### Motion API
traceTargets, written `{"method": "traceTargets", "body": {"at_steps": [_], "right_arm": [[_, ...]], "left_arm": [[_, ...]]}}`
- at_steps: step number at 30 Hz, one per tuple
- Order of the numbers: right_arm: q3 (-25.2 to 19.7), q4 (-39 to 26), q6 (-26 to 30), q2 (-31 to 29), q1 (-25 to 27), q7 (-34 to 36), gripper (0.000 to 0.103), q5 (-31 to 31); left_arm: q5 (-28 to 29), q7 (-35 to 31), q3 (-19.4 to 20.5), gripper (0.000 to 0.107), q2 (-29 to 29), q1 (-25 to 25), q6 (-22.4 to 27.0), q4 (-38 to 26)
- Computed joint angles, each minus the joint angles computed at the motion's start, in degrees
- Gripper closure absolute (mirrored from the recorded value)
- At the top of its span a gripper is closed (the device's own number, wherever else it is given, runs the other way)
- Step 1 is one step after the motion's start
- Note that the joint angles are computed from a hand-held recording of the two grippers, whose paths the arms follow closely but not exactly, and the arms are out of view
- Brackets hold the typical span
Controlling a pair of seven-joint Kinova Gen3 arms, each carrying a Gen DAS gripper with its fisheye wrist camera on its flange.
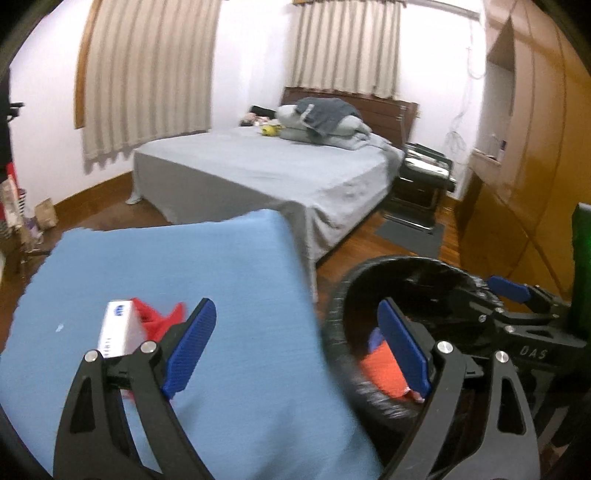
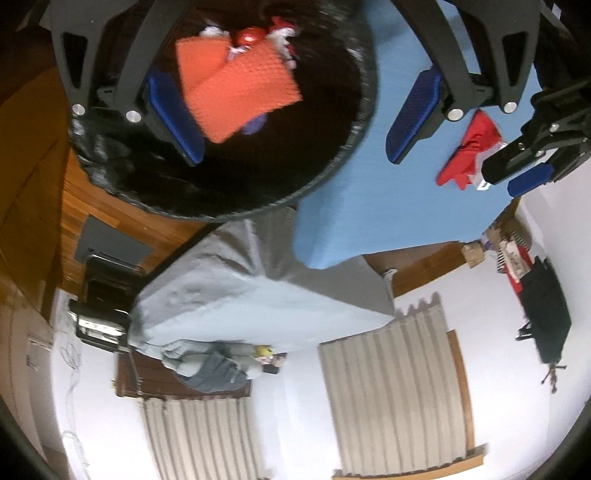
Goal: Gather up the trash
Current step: 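Move both open tools from the bin back toward the red cloth and white box, then grasp the white alcohol-pads box with the left tool while the right tool grasps the red cloth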
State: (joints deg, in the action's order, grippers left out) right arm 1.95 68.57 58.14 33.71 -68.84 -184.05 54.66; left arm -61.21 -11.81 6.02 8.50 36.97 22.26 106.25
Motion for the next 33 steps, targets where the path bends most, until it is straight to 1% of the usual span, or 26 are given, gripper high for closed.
{"method": "traceTargets", "body": {"at_steps": [2, 10, 17, 22, 27, 30, 33], "right_arm": [[-0.42, -2.91, -0.2, 1.52, 0.36, 2.25, 0.006, -0.5], [1.45, -13.16, -1.44, 7.66, -0.05, 10.0, 0.006, -5.14], [3.61, -20.14, -2.04, 12.16, -0.33, 16.05, 0.006, -10.36], [4.48, -24.87, -1.97, 15.12, 0.04, 20.22, 0.006, -14.27], [5.22, -28.56, -1.65, 17.45, 0.41, 23.58, 0.006, -17.52], [5.51, -31.4, -0.76, 19.11, 0.62, 25.46, 0.006, -19.26], [6.0, -32.74, -0.48, 20.02, 0.63, 26.45, 0.006, -20.54]], "left_arm": [[-1.45, 1.75, -0.81, 0.021, -0.92, -0.36, 0.91, 1.26], [-4.94, 6.38, 0.07, 0.021, -3.46, -6.38, 3.43, 5.44], [-5.81, 8.06, 0.79, 0.021, -3.8, -11.1, 4.12, 7.66], [-5.46, 8.78, 0.14, 0.022, -3.38, -13.4, 2.37, 9.16], [-4.06, 7.96, -1.37, 0.03, -2.05, -14.87, -0.47, 9.49], [-3.28, 7.16, -2.43, 0.034, -0.99, -14.91, -1.34, 9.15], [-2.17, 6.26, -3.79, 0.038, 0.28, -14.61, -2.23, 8.54]]}}
